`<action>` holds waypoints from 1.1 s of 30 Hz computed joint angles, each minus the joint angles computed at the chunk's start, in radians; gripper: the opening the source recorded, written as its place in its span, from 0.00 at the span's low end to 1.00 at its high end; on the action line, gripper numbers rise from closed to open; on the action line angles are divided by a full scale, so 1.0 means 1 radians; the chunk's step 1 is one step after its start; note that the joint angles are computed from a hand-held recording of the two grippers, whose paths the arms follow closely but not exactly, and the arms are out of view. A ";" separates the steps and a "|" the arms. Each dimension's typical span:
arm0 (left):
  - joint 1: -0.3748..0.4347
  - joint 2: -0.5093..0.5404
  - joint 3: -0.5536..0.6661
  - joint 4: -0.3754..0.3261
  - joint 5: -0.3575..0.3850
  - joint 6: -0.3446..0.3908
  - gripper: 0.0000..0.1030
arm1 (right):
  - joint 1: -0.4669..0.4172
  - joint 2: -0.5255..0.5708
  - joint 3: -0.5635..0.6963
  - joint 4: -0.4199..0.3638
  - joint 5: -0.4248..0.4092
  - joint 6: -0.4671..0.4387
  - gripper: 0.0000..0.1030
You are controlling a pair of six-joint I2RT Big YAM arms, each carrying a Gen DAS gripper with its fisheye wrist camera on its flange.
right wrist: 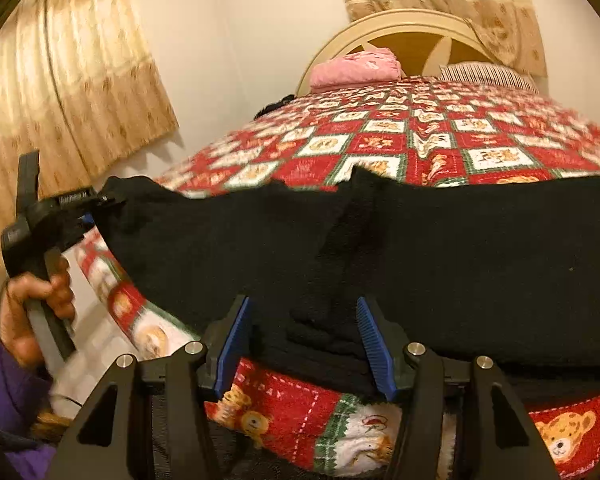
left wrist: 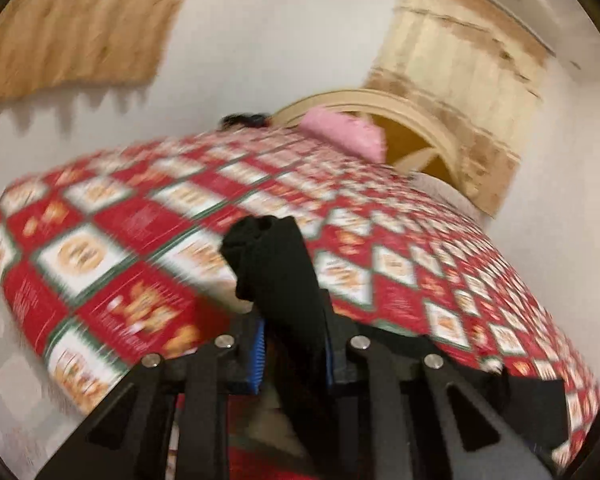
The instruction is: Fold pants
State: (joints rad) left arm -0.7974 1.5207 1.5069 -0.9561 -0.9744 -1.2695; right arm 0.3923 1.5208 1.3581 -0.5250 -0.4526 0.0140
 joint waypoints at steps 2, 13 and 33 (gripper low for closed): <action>-0.019 0.034 0.056 0.060 -0.007 0.148 0.22 | -0.027 -0.007 0.009 0.018 -0.009 0.047 0.55; -0.076 0.242 0.282 0.280 0.180 0.616 0.22 | -0.163 0.024 0.081 0.009 -0.093 0.181 0.55; -0.102 0.464 0.532 0.075 0.341 0.827 0.62 | -0.181 0.064 0.101 -0.027 -0.117 0.188 0.55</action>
